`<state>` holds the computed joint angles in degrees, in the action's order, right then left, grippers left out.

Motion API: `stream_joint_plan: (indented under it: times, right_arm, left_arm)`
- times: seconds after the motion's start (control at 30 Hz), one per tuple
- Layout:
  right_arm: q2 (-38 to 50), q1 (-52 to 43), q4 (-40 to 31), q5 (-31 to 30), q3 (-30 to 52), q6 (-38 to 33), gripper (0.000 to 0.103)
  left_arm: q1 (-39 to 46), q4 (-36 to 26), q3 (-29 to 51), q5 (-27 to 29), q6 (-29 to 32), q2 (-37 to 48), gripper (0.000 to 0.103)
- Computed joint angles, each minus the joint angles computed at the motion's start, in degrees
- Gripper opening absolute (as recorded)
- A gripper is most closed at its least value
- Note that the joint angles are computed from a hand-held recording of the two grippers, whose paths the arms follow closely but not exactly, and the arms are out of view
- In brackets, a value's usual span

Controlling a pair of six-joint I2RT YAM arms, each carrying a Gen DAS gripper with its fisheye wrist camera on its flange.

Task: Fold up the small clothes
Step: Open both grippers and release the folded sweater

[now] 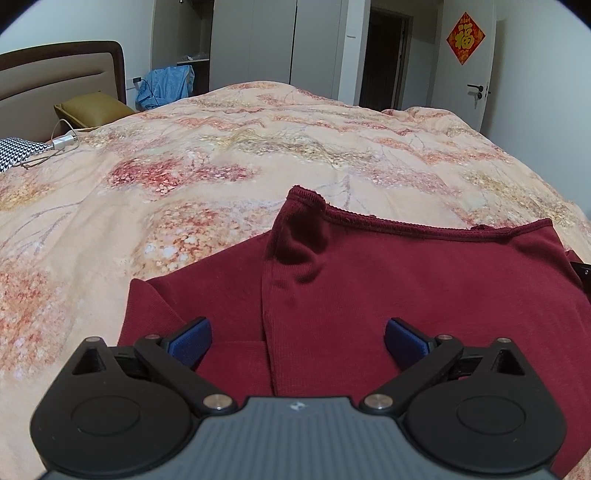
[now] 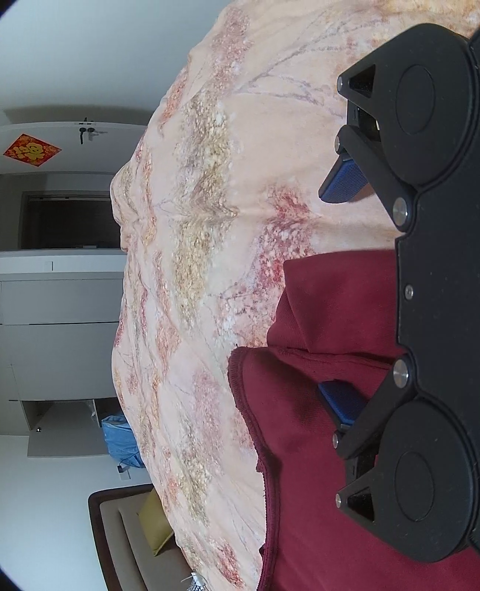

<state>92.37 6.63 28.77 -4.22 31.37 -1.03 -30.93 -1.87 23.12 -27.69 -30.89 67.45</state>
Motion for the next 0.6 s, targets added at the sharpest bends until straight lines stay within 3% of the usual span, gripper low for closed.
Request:
stream_joint_plan:
  times: [0.2, 0.37, 0.53, 0.6]
  right_arm:
    - [-9.88, 1.29, -0.48, 1.97, -5.90, -2.78, 0.102]
    - [-22.75, 5.85, -0.80, 9.24, -13.03, -5.77, 0.102]
    - [-40.47, 12.11, -11.47, 14.47, -17.70, -1.99, 0.102]
    - [-47.08, 17.38, -16.46, 19.73, -18.86, 0.43, 0.102]
  left_arm:
    - [-1.15, -2.49, 0.49, -0.34, -1.22, -2.54, 0.103]
    - [-5.55, -8.09, 1.06, -3.58, -5.37, -7.91, 0.103]
    - [-14.40, -18.86, 4.85, -10.77, -11.73, -11.67, 0.103]
    - [-18.63, -23.88, 7.15, -13.53, -16.00, -11.92, 0.103]
